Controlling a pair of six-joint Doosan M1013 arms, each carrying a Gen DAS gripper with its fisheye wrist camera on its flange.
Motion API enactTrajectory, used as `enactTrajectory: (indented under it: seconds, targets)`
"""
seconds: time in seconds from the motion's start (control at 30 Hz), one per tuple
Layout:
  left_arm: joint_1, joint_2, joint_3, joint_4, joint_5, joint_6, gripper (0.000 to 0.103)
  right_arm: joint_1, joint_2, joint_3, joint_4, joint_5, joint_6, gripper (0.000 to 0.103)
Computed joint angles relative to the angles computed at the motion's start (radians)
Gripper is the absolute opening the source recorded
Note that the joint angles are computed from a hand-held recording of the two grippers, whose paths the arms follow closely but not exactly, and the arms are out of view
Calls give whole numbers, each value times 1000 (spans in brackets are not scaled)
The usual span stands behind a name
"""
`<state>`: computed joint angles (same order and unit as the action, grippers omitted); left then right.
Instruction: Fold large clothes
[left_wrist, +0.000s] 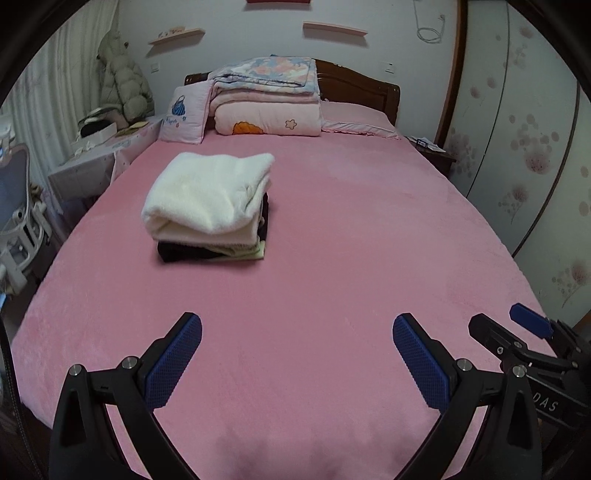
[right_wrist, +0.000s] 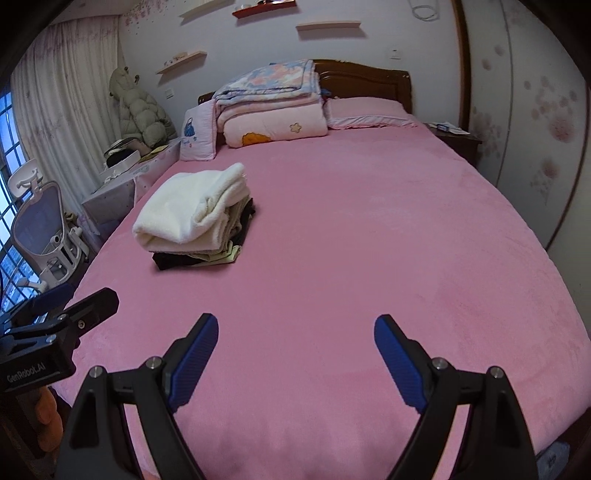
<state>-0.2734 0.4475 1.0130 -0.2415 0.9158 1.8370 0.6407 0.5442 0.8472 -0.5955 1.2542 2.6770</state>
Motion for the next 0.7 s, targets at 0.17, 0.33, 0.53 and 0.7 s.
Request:
enactTrajectory:
  seconds: [0.17,0.33,0.53,0.7]
  targets:
    - [-4,-50,77,18,0,-61,103,34,-37,59,-47,4,43,87]
    - [-15,-95,147,48,-21,-96,103,50,-63,103,-48,9,78,87]
    - [-35,-124,189,75,-44,-94,103,63,-79,132,-56,34,101,87]
    - [-51,-135,204,110,-60,-106,103,73,-89,145,-93,59,124,87]
